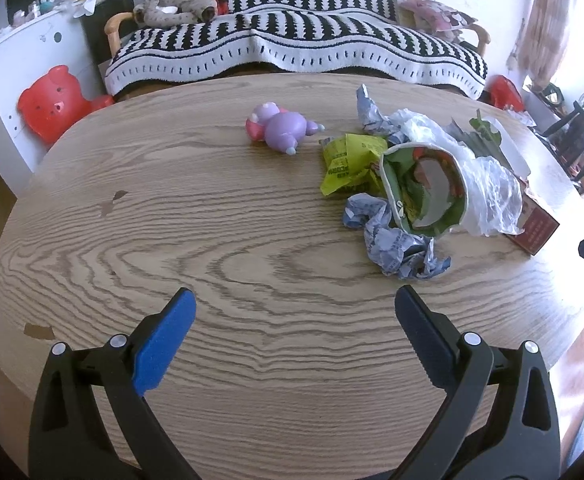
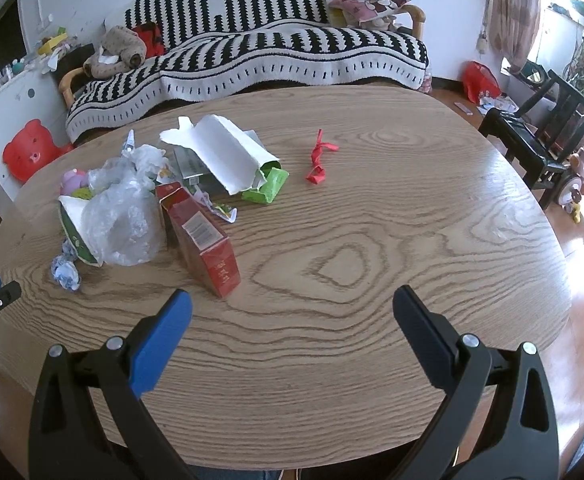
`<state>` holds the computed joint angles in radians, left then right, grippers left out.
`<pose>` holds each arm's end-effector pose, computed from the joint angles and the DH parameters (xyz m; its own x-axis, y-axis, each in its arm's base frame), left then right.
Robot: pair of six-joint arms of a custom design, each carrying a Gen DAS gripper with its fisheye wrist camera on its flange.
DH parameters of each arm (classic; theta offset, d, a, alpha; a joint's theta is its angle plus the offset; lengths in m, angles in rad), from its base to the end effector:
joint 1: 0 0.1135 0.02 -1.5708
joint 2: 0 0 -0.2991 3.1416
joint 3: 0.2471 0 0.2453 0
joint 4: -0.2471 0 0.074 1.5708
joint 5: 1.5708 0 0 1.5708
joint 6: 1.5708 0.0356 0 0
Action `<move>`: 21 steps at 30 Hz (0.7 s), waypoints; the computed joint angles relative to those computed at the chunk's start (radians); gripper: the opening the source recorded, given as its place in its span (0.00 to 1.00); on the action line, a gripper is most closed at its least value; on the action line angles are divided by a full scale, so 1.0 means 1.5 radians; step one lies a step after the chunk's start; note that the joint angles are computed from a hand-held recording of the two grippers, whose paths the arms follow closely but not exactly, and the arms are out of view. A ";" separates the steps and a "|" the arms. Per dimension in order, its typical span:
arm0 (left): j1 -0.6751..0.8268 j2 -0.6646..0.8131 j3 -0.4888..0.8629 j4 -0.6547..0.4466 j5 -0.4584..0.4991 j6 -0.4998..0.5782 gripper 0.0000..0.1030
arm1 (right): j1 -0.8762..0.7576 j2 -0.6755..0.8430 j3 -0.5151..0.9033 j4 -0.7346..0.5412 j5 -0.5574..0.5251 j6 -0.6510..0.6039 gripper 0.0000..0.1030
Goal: Collect trash
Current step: 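Approach the trash pile with both tools open, then grasp the crumpled foil with the left tool while the right tool grasps the red box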
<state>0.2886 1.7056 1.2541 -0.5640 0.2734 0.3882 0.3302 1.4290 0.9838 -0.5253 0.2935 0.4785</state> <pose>0.3454 0.0925 0.2681 -0.8061 0.1409 -0.5748 0.1810 0.9834 -0.0128 0.2675 0.0808 0.2721 -0.7646 0.2039 -0.6114 0.2212 0.9740 0.0482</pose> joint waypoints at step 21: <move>-0.043 0.024 -0.012 0.008 -0.020 -0.013 0.94 | 0.003 0.064 0.022 0.009 -0.022 -0.031 0.94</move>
